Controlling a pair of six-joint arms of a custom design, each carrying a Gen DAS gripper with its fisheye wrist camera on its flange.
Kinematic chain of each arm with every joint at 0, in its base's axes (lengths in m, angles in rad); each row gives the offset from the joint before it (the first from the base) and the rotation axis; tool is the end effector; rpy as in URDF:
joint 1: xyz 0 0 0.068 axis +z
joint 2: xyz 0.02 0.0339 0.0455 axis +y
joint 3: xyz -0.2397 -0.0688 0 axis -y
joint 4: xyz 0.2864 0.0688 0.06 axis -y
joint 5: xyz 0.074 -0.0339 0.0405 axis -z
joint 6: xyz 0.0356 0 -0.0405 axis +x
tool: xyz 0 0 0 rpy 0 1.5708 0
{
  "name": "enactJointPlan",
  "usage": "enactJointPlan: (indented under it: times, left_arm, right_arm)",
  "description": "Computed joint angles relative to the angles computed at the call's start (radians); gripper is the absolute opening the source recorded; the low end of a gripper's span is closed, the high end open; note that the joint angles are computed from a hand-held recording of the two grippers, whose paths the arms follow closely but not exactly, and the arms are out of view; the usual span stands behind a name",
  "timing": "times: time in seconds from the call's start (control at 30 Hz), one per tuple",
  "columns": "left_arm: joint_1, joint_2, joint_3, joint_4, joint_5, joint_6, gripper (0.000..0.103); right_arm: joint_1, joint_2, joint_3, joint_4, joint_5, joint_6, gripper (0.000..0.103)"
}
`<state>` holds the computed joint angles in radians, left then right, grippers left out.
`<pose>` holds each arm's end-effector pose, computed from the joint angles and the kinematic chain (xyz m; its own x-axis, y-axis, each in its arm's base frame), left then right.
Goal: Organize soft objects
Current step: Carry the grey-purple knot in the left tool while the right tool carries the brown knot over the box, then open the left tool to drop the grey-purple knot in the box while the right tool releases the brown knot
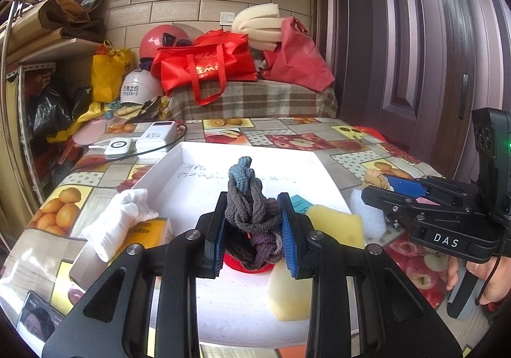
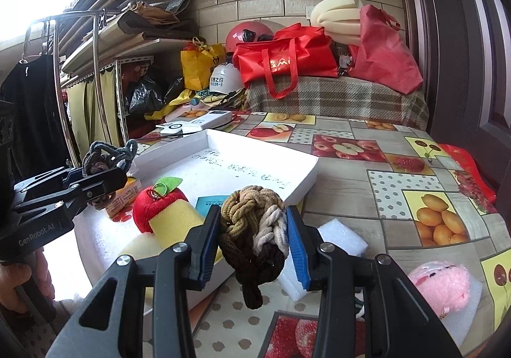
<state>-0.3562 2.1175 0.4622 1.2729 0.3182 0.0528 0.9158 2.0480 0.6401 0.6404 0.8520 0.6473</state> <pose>0.2588 -0.1082 -0.0124 -0.3174 0.1716 -0.9326 0.6209 0.7810 -0.0676 0.2076 0.2262 -0.0141 -0.4534 0.0616 -0.8892 0.1017 0.9947 0.0171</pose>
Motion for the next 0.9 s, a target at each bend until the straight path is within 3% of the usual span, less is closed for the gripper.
enactJointPlan:
  times: [0.57, 0.7, 0.9]
  left_arm:
    - [0.042, 0.014, 0.038, -0.036, 0.000, -0.012, 0.029]
    - [0.036, 0.023, 0.063, -0.046, -0.053, 0.011, 0.029]
    - [0.099, 0.029, 0.156, -0.207, -0.006, -0.038, 0.029]
  right_arm:
    - [-0.075, 0.046, 0.063, 0.038, -0.056, -0.027, 0.041]
    - [-0.089, 0.068, 0.103, 0.036, -0.073, -0.061, 0.041]
    - [-0.130, 0.106, 0.175, 0.021, -0.107, -0.109, 0.041]
